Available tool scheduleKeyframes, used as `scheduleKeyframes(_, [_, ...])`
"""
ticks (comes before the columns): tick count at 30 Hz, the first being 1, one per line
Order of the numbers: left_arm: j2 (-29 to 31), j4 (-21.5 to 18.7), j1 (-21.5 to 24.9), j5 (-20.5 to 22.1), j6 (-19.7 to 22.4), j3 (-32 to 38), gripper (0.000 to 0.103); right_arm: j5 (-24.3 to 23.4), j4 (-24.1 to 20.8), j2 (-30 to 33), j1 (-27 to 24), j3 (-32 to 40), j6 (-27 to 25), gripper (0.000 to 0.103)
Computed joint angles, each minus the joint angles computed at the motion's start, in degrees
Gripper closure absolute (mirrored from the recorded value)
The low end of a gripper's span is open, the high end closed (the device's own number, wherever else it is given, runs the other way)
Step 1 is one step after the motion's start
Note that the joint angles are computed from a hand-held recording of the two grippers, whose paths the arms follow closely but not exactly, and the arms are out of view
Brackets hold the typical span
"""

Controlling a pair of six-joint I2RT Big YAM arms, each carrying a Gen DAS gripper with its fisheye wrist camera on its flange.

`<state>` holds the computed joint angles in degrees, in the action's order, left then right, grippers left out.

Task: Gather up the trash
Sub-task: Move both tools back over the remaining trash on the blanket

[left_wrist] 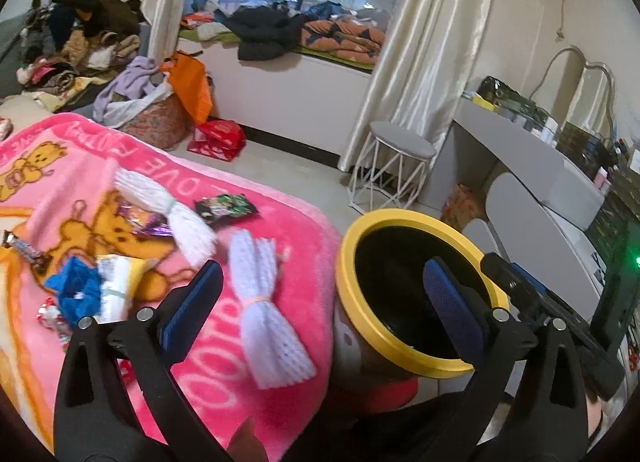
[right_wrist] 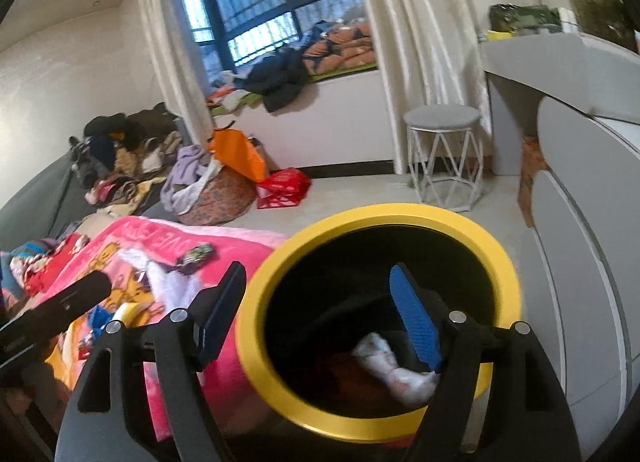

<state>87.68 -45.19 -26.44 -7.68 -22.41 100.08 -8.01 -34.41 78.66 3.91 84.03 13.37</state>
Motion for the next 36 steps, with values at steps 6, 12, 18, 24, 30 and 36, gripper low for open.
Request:
scheduleKeyframes(6, [-1.8,0.5,1.3,-1.3,-1.1,-1.5,0.011,-1.9,-0.4,-0.1,2.0,0.7,-2.1,0.031])
scheduleKeyframes(12, [-3.7,1.2,2.7,-2.3,-2.2,-3.6,0.011,-3.0,-1.8,0.3,5.1,1.8,-4.2,0.031])
scheduleKeyframes(18, [-5.7,2.0,3.9,-3.2,-2.9,-5.9,0.011,-3.8,-3.6,1.2,7.8,3.4,-6.6,0.031])
scheduleKeyframes(24, [-7.3,2.3,5.3,-3.8,-3.8,-7.5,0.011,-3.9,-5.2,2.3,10.2,5.0,-8.4,0.031])
scheduleKeyframes(30, [-8.5,1.8,7.1,-4.0,-5.3,-8.9,0.011,-3.7,-6.8,4.1,12.4,7.1,-10.6,0.031])
scheduleKeyframes(36, [-10.1,1.3,9.2,-3.7,-6.7,-10.9,0.011,-3.4,-9.4,6.6,14.2,9.7,-12.6,0.031])
